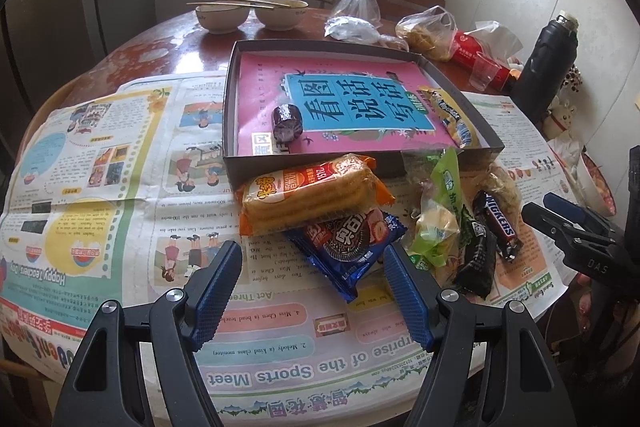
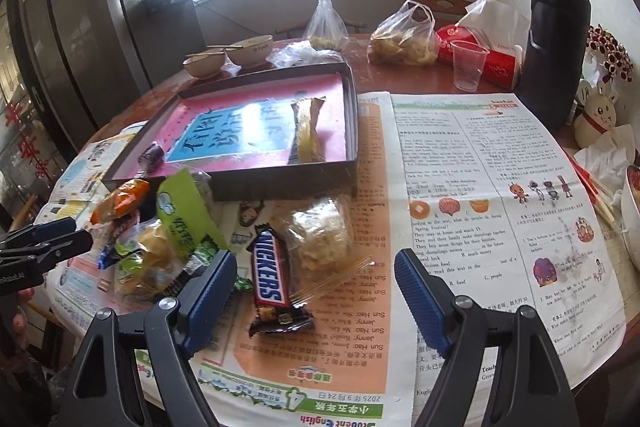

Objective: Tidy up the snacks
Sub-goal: 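Move the right tool toward the clear cracker bag while the left tool approaches the orange-wrapped bread stick, then grasp the clear cracker bag with the right tool while the left tool grasps the orange-wrapped bread stick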

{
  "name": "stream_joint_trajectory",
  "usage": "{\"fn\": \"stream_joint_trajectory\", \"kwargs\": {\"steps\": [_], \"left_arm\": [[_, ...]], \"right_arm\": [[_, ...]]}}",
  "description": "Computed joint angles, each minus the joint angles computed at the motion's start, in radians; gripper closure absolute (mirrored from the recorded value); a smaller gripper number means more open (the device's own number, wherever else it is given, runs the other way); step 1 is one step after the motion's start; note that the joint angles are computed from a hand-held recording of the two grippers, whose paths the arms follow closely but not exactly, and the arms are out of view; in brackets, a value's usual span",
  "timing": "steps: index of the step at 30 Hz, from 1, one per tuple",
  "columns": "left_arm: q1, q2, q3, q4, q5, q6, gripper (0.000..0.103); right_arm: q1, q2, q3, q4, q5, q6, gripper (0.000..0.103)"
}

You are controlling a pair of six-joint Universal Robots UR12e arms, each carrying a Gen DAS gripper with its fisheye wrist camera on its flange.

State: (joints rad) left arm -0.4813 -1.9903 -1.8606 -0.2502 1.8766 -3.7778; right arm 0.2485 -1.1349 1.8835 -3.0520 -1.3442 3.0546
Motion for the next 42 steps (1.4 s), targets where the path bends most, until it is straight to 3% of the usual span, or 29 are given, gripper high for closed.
{"fn": "stream_joint_trajectory", "kwargs": {"steps": [11,20,28,33,42], "left_arm": [[0.026,-0.011,-0.001,0.031,-0.048,-0.042,0.028],[0.029,-0.035,0.029,0.034,-0.062,-0.042,0.028],[-0.010,-0.061,0.072,-0.004,0.102,0.124,0.028],[-0.030,-0.082,0.103,-0.056,0.160,0.218,0.028],[-0.027,-0.099,0.128,-0.073,0.199,0.216,0.028]], "right_arm": [[0.004,0.034,-0.032,0.025,-0.067,-0.010,0.022],[0.005,0.056,-0.053,0.030,-0.066,-0.011,0.022],[-0.002,0.060,-0.058,0.037,-0.046,0.006,0.022],[-0.004,0.060,-0.058,0.039,-0.039,0.013,0.022],[0.005,0.073,-0.071,0.024,-0.051,-0.004,0.022]]}}
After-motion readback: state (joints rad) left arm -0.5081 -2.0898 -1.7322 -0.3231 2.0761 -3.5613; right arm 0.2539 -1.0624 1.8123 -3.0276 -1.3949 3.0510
